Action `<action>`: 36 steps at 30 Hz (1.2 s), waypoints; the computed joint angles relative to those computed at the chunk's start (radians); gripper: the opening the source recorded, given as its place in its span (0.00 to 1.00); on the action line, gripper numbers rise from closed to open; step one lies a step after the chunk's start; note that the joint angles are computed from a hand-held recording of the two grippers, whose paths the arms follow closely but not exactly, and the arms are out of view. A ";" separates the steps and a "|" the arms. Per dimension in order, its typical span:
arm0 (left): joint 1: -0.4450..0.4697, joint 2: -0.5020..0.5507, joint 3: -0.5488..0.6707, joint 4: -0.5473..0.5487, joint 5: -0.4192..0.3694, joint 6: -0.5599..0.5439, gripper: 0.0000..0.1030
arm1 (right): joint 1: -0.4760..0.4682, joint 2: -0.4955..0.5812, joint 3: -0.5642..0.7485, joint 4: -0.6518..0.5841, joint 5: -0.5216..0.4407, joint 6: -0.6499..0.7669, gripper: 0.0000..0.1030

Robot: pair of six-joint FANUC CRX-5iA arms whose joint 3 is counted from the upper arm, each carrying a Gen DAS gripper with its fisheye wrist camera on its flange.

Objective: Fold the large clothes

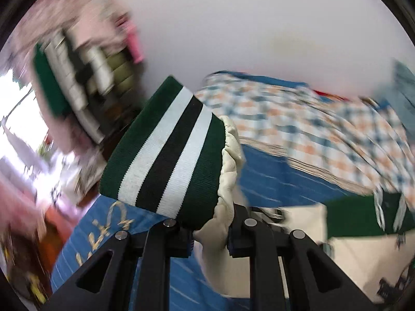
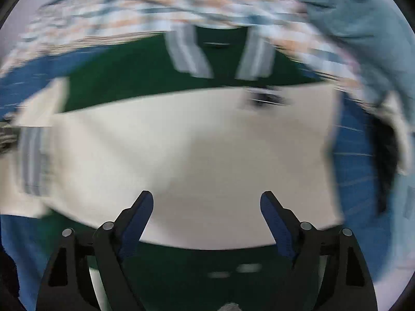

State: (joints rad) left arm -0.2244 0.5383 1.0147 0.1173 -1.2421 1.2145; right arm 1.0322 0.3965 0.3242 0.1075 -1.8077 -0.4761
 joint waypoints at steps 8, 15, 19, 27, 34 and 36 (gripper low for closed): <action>-0.239 -0.119 -0.221 0.108 -0.070 -0.071 0.12 | 0.092 -0.260 -0.323 -0.079 0.072 -0.279 0.84; -0.496 -0.062 -0.235 0.130 -0.159 0.013 0.12 | 0.300 -0.545 -0.573 -0.128 0.131 -0.680 0.84; -0.602 -0.008 -0.207 0.076 -0.220 0.050 0.19 | 0.520 -0.684 -0.680 -0.095 0.166 -0.981 0.84; -0.625 0.015 -0.246 0.169 -0.283 0.075 0.91 | 0.856 -0.764 -0.713 -0.007 0.119 -1.297 0.84; -0.540 -0.123 -0.342 0.161 -0.272 0.103 0.91 | 0.745 -0.784 -0.809 0.075 0.277 -0.963 0.84; -0.506 -0.179 -0.398 0.121 -0.244 0.093 0.91 | 0.670 -0.783 -0.843 0.066 0.344 -0.813 0.49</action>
